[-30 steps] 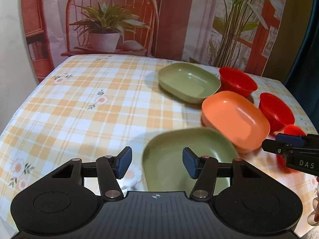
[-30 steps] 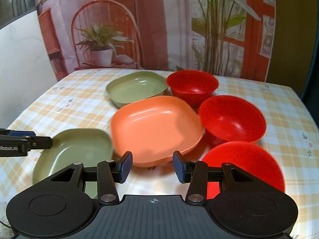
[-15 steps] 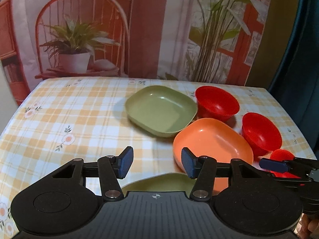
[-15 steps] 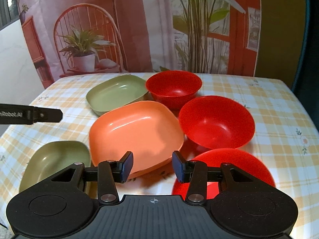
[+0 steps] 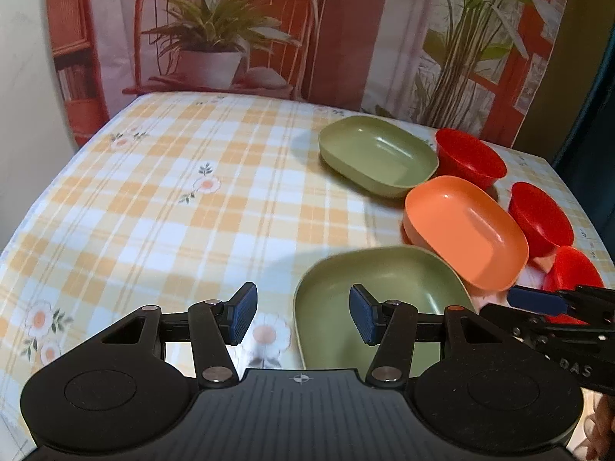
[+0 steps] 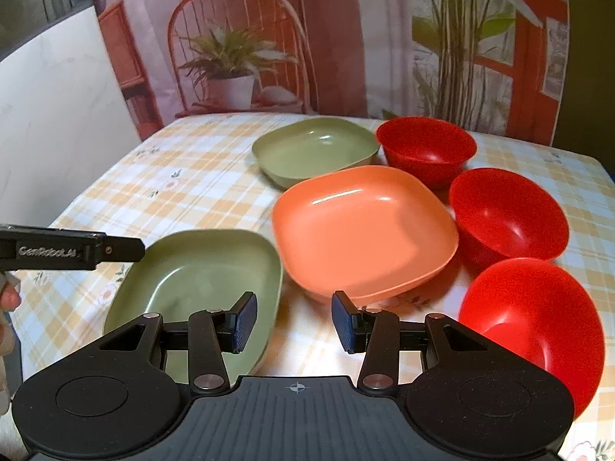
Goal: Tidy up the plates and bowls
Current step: 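Close the left tool on the green plate's rim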
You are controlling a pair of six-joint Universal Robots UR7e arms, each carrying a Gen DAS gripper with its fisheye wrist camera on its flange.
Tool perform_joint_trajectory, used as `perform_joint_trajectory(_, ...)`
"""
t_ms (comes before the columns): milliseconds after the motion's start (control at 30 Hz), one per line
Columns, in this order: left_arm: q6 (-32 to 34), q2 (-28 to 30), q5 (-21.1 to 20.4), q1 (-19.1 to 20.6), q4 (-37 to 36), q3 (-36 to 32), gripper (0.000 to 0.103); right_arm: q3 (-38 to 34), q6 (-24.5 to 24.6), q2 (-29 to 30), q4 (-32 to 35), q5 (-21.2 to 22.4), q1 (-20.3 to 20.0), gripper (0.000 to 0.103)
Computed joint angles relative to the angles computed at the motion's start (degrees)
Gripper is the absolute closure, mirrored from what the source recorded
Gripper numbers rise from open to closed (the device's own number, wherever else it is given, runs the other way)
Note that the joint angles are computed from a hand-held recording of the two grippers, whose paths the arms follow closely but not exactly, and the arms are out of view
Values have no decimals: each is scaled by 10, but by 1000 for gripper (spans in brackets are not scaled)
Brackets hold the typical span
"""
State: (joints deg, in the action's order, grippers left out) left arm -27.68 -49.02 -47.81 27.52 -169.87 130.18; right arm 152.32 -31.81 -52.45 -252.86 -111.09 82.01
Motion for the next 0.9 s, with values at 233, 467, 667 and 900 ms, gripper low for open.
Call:
perform_joint_trajectory(233,-10,-8,-3,-3,25,11,47,1,6,1,19,-2,-7,67)
perform_joint_trajectory(467,-13,-5,-13,-4,30,15,47,4,11,0,36,-1,-13,72)
perform_joint_trajectory(667,-5,-2,-22,1,25,17,67,2,14,0,48,-1,-14,78)
perform_joint_trajectory(900,-2,0,-37,10,19,22,83,1,7,-3,64,5,-10,93)
